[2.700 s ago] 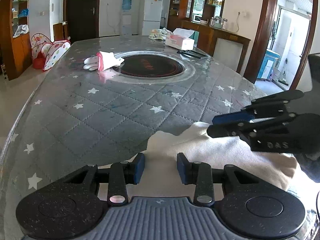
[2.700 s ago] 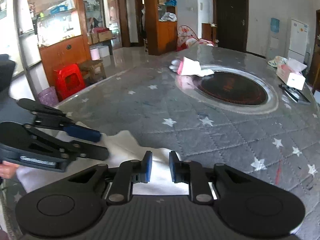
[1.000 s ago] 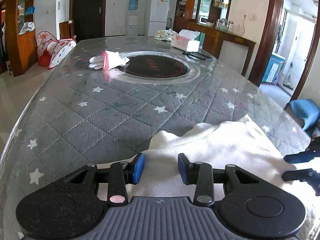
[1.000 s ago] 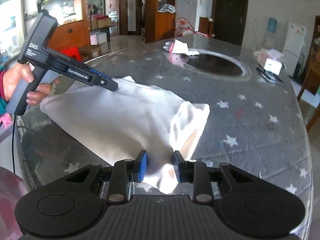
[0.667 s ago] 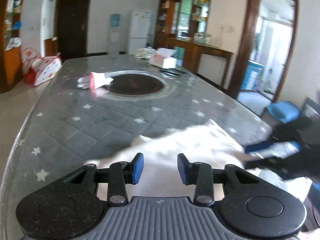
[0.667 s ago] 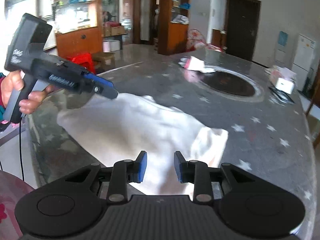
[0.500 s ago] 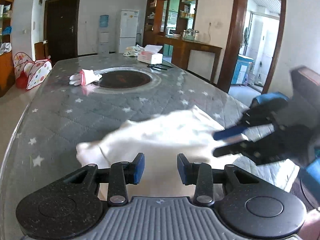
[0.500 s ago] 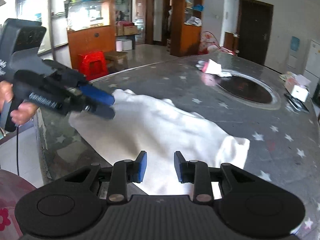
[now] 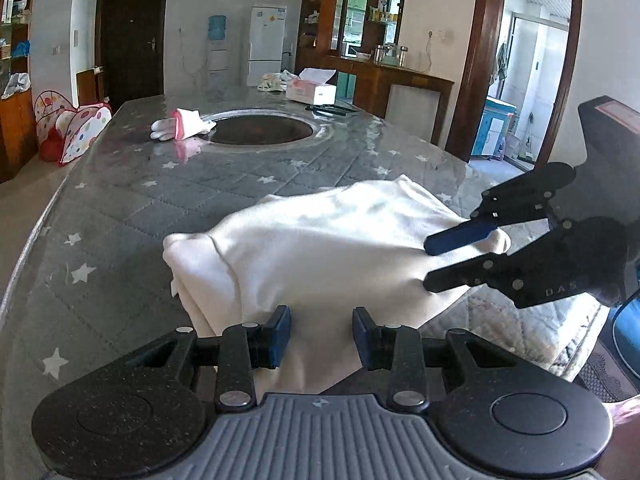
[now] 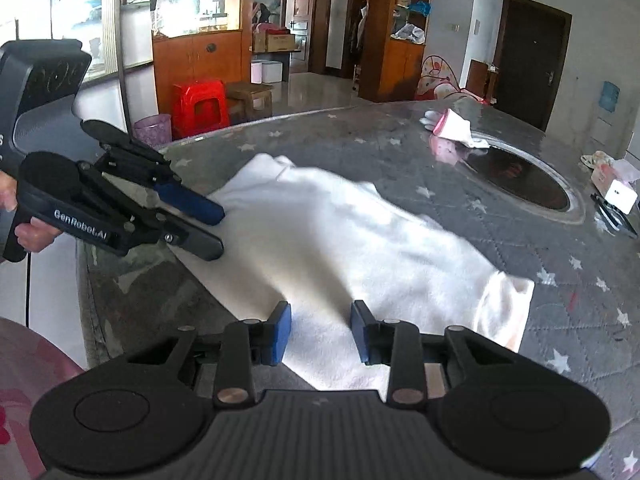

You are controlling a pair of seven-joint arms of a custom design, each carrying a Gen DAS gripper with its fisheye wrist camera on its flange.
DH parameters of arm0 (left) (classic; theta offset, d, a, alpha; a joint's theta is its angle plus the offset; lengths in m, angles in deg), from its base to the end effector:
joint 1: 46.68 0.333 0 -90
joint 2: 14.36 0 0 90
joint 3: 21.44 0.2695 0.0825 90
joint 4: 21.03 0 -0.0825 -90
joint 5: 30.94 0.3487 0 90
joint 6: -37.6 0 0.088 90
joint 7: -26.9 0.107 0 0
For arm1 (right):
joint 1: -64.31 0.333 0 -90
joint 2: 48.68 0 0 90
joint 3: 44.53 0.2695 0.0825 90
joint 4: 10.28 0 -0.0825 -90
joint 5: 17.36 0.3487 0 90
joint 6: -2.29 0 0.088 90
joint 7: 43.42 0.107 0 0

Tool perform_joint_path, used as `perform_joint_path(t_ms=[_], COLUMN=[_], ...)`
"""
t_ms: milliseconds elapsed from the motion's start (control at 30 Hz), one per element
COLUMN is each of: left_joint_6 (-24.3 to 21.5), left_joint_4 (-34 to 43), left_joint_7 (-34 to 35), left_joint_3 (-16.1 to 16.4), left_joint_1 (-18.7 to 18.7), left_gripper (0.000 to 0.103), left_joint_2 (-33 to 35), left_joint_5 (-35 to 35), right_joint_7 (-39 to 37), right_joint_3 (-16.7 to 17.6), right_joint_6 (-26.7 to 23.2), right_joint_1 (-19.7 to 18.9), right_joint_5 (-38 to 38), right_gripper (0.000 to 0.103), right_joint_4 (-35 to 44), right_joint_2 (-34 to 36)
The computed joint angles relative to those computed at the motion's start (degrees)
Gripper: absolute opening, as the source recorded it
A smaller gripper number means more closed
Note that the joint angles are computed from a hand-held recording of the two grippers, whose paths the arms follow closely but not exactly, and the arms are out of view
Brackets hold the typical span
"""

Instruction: Fold clothes

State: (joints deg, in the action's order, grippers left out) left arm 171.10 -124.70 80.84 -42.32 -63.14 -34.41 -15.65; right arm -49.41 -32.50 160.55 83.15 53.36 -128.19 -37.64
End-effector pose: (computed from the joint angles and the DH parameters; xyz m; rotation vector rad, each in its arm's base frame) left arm 0.3533 -0.3120 0.7218 -1.5940 1.8629 -1.0179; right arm 0.5084 0.2541 0.3552 -2.2562 0.5066 -0.2972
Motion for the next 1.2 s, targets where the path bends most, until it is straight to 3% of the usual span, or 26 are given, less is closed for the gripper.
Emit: perform_joint_path(t_ms=[167,367,667,933,1100,1200], left_joint_6=[1.7,0.1,0.6,0.8,1.2,1.1], left_joint_4=[0.8,1.6,0.5,-1.5,-1.1,-0.7], left_joint_7=[-1.6,-1.5,-2.6,-4.1,-4.3,-4.8], left_joint_3=[-0.3,-0.1,0.6,1.1,0.9,1.1], left_joint_1=[0.6,0.6,0.8,1.0,1.7,2.2], left_gripper=[0.037,0.037,0.038,0.038,0.039,0.039], left_joint_2=[0.2,2.0,0.3,-1.0,-1.3,-0.9], left_joint_5=[0.9,1.4,0.4,-1.3,-0.6,-0.7], right_joint_7=[-0.5,2.9,3.8,12.3,11.8,14.2], right_joint_3=[0.4,1.2,3.1,3.5,5.9,5.6], right_joint_6=[-2.0,-1.2,-1.8,-2.8,-3.2,-3.2], right_joint_1=[0.2,0.9,-1.1,-0.4,-2.5,-1.6], right_joint_5=[0.8,-4.4,-4.6,-13.1,-12.1,-14.4], right_gripper=[0.032,0.033,0.033,0.033,0.033,0.033], right_joint_4=[3.1,6.3,8.3,14.7,15.6,17.6], right_joint_2=[1.0,5.2,5.9,12.4,12.2,14.0])
